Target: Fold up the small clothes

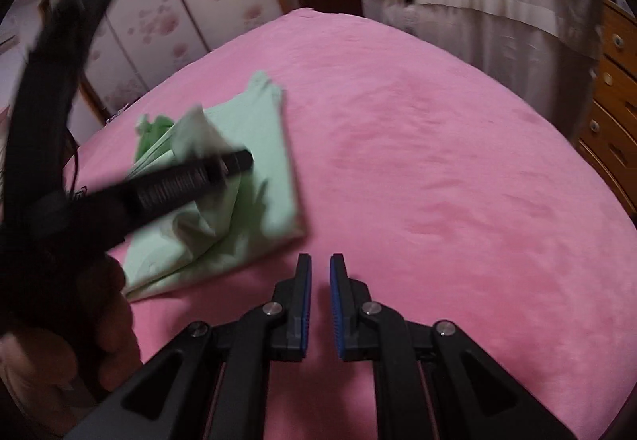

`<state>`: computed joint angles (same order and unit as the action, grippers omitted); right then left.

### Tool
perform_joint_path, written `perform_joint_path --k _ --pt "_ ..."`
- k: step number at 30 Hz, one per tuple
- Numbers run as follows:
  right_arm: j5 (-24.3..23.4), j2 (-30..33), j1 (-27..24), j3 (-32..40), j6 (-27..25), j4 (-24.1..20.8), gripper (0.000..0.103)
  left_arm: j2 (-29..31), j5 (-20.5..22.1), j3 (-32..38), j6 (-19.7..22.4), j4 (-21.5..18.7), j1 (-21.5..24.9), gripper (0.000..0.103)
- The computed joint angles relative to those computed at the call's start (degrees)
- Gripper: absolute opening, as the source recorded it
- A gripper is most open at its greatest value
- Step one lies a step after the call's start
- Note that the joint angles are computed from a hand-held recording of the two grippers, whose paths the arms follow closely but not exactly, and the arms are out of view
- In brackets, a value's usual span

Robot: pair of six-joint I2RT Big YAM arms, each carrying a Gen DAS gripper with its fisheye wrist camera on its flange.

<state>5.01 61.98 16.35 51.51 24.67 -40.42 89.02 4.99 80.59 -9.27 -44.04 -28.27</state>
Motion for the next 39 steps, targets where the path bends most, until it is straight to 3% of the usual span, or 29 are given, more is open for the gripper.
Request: perform_joint_path --k 2,5,11,13,17,21,23,27,31,33,35,39 --pt "-1.5 -2.0 -2.2 -1.1 -0.1 -1.1 0.009 -0.9 0.3 -1.4 -0.3 0.9 -0.6 0.053" --pt "-2.9 -3.4 -3.0 -1.7 -0.6 -1.2 0.009 -3.5 3.9 -3.6 -1.7 2.1 0.6 0.058" --pt "-7.0 -1.7 -3.4 -0.3 -2.8 0.9 0.009 -10.9 10.7 -8.5 -7.8 3.9 7.2 0.064" --pt "-8.7 -0.4 -2.7 0.7 -3.5 1.7 0.010 -13.7 10.2 -10.6 -9.6 3.9 10.1 0.065" --pt "-9.4 1.9 -1.5 2.5 -4.6 3.2 0.031 -17.2 9.5 -15.1 -11.3 2.0 16.0 0.068" --pt "-9.4 4.2 -0.7 4.9 -6.9 3.5 0.032 -17.3 10.2 -18.5 -12.5 -0.8 19.6 0.068" --pt "-8.2 5.7 -0.1 6.4 -8.6 2.8 0.032 -17.7 11.4 -20.6 -12.6 -0.4 20.3 0.068" --pt "-6.7 7.7 1.0 8.5 -12.9 1.4 0.032 -19.4 8.5 -23.5 -9.2 1.6 18.1 0.068" --pt "-5.7 8.6 1.7 9.6 -16.2 0.9 0.032 -19.8 5.8 -24.5 -5.4 3.4 16.0 0.068" --pt "-5.4 8.9 1.9 10.0 -17.4 0.5 0.032 -18.7 3.7 -23.4 -4.5 2.4 15.2 0.061" --pt "-5.2 9.1 1.8 10.2 -18.2 0.1 0.032 -17.6 2.5 -22.7 -4.5 2.0 14.8 0.046" --pt "-5.0 9.2 1.7 10.4 -18.6 0.0 0.032 -16.1 3.5 -21.5 -6.1 2.3 15.3 0.040"
